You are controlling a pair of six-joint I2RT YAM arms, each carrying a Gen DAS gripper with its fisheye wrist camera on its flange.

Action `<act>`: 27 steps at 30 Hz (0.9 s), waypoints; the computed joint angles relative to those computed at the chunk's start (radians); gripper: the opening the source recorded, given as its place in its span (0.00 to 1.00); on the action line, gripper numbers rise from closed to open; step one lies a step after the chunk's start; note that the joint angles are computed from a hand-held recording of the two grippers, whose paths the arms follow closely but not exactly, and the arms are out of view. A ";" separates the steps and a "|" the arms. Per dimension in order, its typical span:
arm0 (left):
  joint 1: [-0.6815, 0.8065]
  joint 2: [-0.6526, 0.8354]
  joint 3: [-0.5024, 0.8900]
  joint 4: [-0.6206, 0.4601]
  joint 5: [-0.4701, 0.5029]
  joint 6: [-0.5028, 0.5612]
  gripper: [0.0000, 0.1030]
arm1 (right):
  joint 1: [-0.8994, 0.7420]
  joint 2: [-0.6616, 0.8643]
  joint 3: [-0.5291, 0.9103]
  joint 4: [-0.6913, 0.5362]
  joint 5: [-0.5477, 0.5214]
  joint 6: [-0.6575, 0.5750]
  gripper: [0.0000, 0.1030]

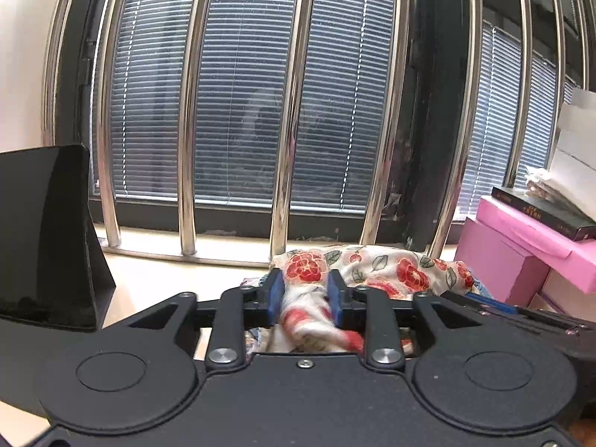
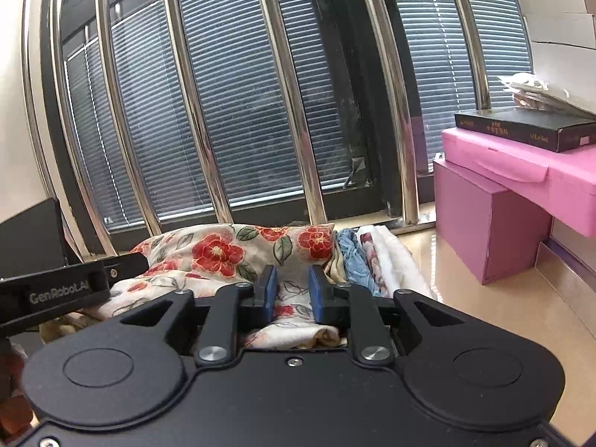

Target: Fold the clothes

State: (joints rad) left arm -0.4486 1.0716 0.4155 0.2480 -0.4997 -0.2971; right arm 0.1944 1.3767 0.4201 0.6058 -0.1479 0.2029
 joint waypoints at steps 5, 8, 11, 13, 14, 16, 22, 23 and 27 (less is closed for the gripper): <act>0.003 -0.080 -0.013 -0.022 -0.002 -0.024 0.88 | -0.031 -0.061 0.007 -0.066 -0.002 0.058 0.71; -0.025 -0.133 -0.020 -0.037 -0.033 -0.013 0.98 | -0.055 -0.102 -0.014 -0.069 -0.030 0.063 0.80; -0.067 -0.187 -0.015 -0.085 -0.088 -0.006 1.00 | -0.063 -0.164 -0.035 -0.094 -0.028 0.055 0.89; -0.093 -0.226 -0.009 -0.126 -0.119 -0.006 1.00 | -0.071 -0.217 -0.044 -0.133 -0.036 0.041 0.92; -0.105 -0.254 -0.007 -0.158 -0.130 -0.011 1.00 | -0.075 -0.245 -0.048 -0.155 -0.040 0.034 0.92; -0.134 -0.299 -0.001 -0.219 -0.162 -0.016 1.00 | -0.075 -0.312 -0.058 -0.209 -0.035 0.016 0.93; -0.227 -0.452 0.033 -0.488 -0.255 -0.114 1.00 | -0.078 -0.528 -0.066 -0.422 -0.036 -0.030 0.99; -0.253 -0.473 0.042 -0.539 -0.277 -0.140 1.00 | -0.074 -0.571 -0.068 -0.467 -0.033 -0.038 0.99; -0.405 -0.546 0.092 -0.785 -0.414 -0.278 1.00 | -0.041 -0.745 -0.063 -0.664 0.006 -0.069 0.99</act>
State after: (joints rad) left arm -0.8540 0.5259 0.5077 -0.5373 -0.9134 -0.5751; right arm 0.1532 0.6316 0.3568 -0.0579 -0.1415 0.1338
